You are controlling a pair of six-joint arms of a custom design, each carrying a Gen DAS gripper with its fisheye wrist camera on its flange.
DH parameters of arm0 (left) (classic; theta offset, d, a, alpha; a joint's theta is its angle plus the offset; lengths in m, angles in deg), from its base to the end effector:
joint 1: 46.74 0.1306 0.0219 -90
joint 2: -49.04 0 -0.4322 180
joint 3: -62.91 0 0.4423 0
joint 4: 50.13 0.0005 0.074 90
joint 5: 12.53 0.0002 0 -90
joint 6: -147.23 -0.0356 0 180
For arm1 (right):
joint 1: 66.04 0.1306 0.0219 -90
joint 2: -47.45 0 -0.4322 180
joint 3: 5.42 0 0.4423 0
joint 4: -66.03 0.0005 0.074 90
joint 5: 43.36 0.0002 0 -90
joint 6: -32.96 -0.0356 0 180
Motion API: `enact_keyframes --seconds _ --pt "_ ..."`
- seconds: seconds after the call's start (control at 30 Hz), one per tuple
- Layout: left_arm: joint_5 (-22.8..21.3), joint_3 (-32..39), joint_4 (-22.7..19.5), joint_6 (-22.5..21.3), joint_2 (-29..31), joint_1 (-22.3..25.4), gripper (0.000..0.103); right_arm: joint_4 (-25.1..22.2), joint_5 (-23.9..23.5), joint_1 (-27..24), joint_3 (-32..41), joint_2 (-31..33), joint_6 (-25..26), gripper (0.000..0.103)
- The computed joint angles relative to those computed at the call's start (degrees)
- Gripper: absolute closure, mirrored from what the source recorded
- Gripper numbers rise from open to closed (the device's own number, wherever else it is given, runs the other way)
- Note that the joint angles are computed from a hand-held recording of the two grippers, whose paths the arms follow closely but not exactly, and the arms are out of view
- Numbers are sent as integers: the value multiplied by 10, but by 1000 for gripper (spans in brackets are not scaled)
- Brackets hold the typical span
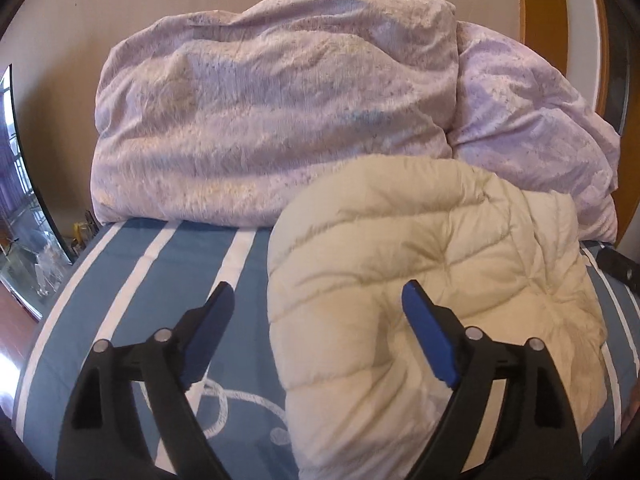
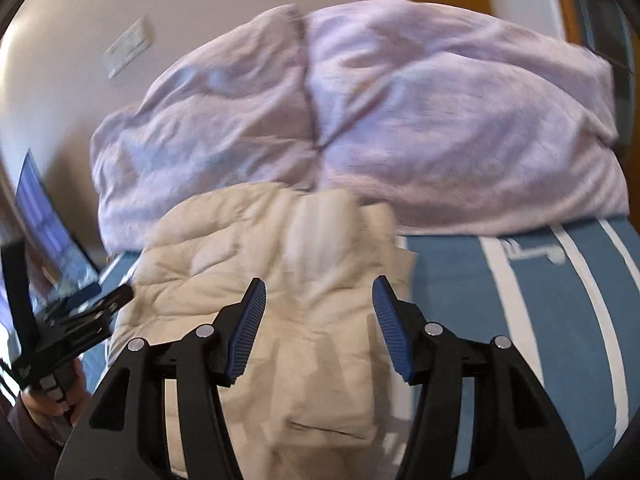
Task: Fold large clothes
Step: 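Lower the jacket bundle onto the bed with both grippers pressing it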
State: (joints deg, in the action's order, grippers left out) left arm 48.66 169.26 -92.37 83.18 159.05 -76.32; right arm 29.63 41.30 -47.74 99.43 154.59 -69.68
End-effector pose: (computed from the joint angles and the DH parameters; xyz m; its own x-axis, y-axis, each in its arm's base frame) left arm 0.6033 -0.3233 0.4328 -0.6232 -0.0871 -0.7772 -0.1466 0.9892 0.0067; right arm 0.6414 0.2151 0.4574 -0.6626 0.0103 -0.7489 -0.2425 0.9431 0.2276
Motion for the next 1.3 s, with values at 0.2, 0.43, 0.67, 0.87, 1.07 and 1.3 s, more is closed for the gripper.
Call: enact_keyframes --seconds 0.2,0.43,0.67,0.87,1.07,1.3 --pt "-12 70 -43 -8 50 6 17 -3 59 31 56 53 48 50" --pt "19 116 -64 -10 95 11 17 -68 53 12 90 100 0 52" --pt "27 122 -50 -2 115 9 11 -80 74 11 81 106 -2 52" --pt "31 129 -45 1 130 12 6 -48 95 13 55 102 -3 52" --pt "53 132 -44 9 138 19 2 -29 109 16 44 101 -1 52" --pt "45 148 -59 6 153 20 2 -36 107 14 56 111 -5 52"
